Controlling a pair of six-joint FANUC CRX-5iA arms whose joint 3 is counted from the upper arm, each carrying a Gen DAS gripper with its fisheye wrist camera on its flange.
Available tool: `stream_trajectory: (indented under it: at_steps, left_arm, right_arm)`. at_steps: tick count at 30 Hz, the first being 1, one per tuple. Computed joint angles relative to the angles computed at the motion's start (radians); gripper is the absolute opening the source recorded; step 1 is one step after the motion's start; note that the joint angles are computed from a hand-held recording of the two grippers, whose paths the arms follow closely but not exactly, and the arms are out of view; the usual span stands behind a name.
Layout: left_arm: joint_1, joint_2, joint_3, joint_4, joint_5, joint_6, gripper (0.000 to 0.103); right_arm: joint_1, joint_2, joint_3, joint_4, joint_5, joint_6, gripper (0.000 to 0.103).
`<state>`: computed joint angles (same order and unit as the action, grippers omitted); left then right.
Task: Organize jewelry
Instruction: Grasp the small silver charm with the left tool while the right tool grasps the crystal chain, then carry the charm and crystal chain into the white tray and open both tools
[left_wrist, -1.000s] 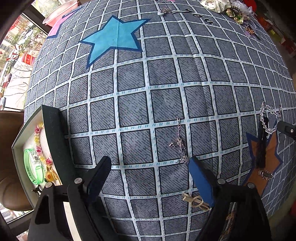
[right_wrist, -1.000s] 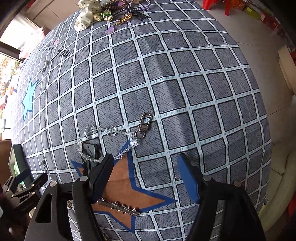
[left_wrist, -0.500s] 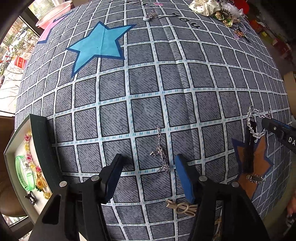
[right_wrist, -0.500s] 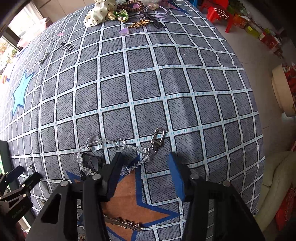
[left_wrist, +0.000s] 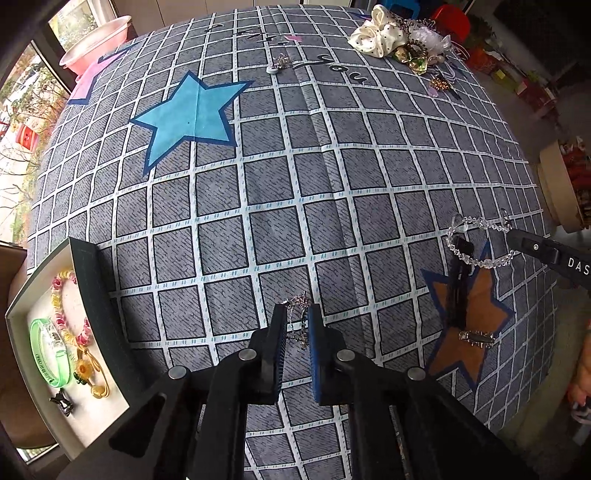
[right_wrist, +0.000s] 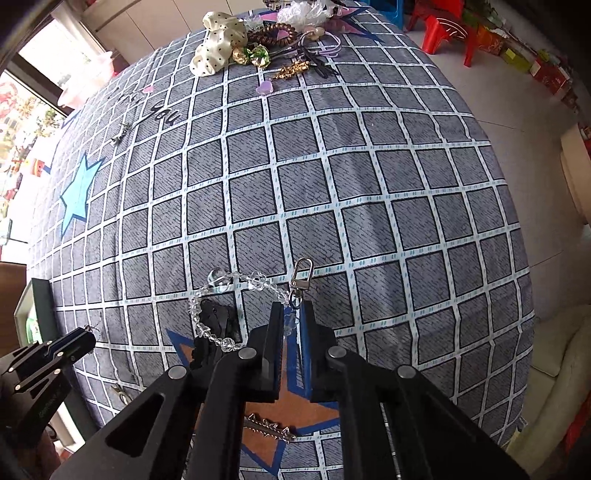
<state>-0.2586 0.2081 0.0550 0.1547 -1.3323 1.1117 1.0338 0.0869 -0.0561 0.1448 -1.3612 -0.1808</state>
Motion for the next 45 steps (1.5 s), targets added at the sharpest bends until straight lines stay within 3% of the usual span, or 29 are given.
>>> stream_trajectory:
  at_steps: [15, 25, 35, 45]
  left_arm:
    - [0.118, -0.111, -0.054, 0.079, -0.029, -0.096, 0.018]
    - [0.228, -0.17, -0.085, 0.116, -0.049, -0.15, 0.018]
    - [0.378, -0.215, -0.115, 0.136, -0.056, -0.184, 0.018]
    - [0.548, -0.247, -0.156, 0.109, -0.067, -0.208, 0.018]
  right_arm:
    - [0.097, -0.089, 0.013, 0.105, -0.062, -0.075, 0.009]
    - [0.104, -0.022, 0.136, 0.125, -0.085, -0.008, 0.009]
    - [0.093, 0.141, 0.372, 0.123, -0.066, 0.17, 0.009]
    - [0.07, 0.416, 0.774, 0.023, -0.049, 0.438, 0.009]
